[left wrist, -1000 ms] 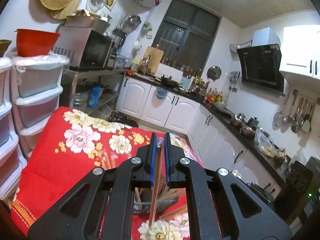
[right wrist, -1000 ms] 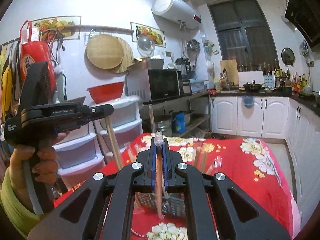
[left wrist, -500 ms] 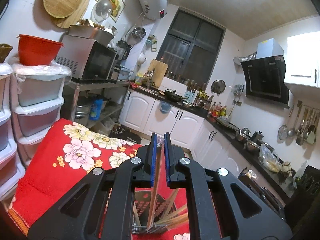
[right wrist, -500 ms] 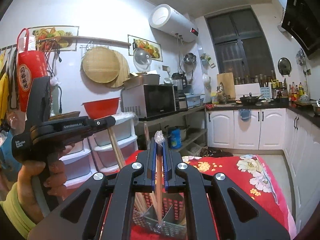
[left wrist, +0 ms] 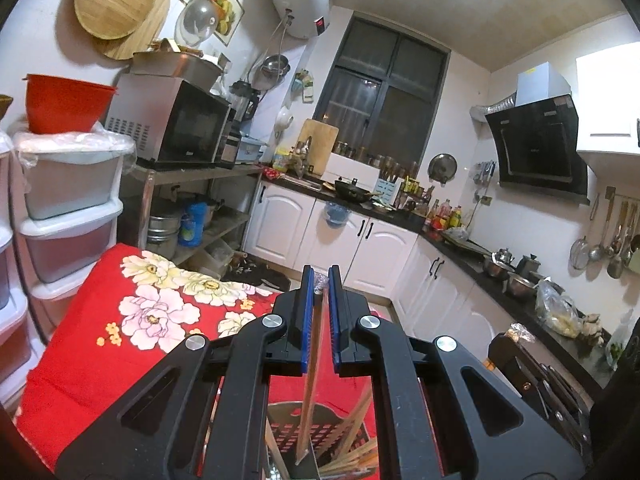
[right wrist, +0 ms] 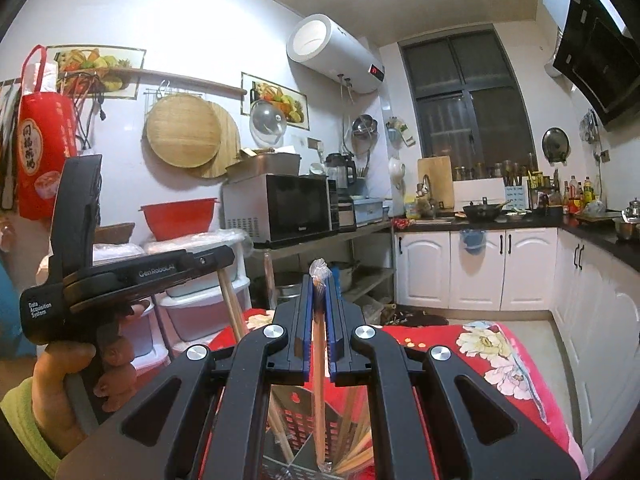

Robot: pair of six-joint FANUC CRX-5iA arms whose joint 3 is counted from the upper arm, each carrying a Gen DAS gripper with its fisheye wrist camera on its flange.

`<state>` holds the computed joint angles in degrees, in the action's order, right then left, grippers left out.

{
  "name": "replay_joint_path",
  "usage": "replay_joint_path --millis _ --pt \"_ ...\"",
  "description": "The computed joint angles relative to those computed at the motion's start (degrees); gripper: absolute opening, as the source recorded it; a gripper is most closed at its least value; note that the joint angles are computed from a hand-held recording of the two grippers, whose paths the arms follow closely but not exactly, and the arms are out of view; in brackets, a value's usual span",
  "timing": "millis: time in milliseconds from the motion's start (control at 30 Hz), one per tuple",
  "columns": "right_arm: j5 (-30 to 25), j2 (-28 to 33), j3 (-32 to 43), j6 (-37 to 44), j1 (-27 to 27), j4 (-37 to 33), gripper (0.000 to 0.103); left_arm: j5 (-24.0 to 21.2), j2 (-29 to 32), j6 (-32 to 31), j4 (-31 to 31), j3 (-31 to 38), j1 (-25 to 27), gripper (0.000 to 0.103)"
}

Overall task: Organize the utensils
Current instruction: 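Lift the held chopsticks with both tools and carry them above the grey caddy, then lower the chopsticks into the caddy compartments and open both tools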

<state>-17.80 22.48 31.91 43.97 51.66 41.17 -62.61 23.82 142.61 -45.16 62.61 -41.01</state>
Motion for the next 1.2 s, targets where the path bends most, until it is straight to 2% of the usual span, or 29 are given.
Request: replay_joint_path --millis 300,467,833,1000,1200 --pt "-0.59 3.30 2.72 1.42 -0.07 -3.05 0.006 0.49 0.75 0.76 0.49 -1.55 1.26 0.002" --pt "-0.26 4.26 1.44 -1.45 -0.27 -0.47 0.006 0.72 1.19 0.82 1.64 -2.84 2.04 0.002" --pt "-5.62 4.89 3.08 6.67 0.60 -11.79 0.006 -0.76 2.51 -2.16 6.93 -4.17 3.86 0.002" --pt "-10.65 4.73 5.10 12.52 0.90 -19.03 0.006 -1.78 2.49 -2.98 8.20 -5.12 3.97 0.003" --pt "-12.09 3.29 3.18 12.47 0.94 -19.69 0.007 -2.86 1.96 -3.53 9.17 -6.39 3.88 0.003"
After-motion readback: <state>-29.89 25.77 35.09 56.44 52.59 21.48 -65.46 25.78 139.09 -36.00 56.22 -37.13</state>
